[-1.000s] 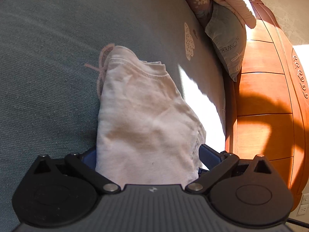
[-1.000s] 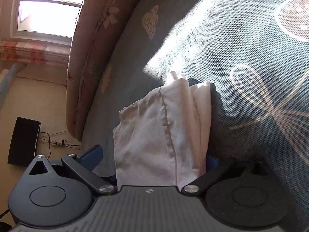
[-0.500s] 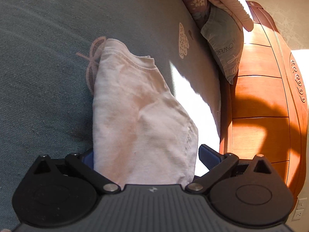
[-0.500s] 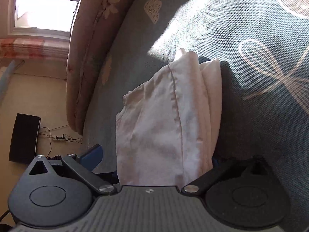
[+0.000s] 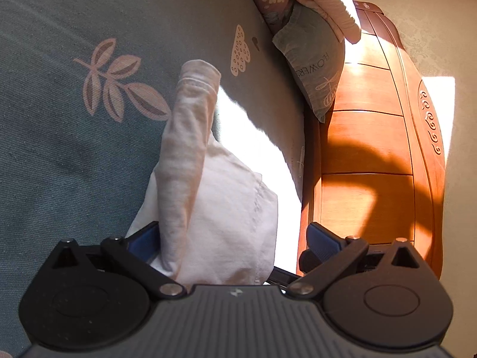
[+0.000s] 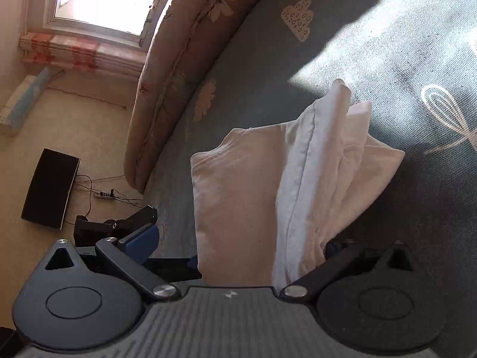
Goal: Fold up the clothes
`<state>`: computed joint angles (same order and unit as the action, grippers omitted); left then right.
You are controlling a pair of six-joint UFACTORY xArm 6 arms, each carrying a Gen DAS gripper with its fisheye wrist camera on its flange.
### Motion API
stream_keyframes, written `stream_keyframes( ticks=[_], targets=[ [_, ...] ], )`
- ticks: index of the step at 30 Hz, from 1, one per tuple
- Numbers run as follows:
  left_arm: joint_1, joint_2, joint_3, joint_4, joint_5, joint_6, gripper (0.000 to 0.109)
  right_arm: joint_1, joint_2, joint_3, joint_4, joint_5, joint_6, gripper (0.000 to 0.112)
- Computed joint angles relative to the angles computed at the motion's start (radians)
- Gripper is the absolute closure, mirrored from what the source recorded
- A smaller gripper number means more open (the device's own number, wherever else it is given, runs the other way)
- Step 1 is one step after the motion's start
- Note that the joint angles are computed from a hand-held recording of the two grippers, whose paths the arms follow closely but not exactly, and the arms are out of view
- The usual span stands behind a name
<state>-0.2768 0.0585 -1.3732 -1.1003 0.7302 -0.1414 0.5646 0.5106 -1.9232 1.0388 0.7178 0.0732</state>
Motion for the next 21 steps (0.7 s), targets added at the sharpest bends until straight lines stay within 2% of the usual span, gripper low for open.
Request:
stream_keyframes(
  ticks=[5,13,21],
  targets=[
    [0.002,-0.019,0.014,-0.031,0.063,0.027,0.008,0.021,-0.076,0.073,-0.059,0.000,0.029,0.009],
    [0.007,-0.076,0.040,-0.067,0.157,0.045,0.008,0.080,-0.210,0.202,-0.213,-0.067,0.162,0.009],
    [-0.042,-0.092,0.017,-0.022,0.195,0.046,0.008,0.095,-0.337,0.331,-0.254,-0.082,0.190,0.009]
  ],
)
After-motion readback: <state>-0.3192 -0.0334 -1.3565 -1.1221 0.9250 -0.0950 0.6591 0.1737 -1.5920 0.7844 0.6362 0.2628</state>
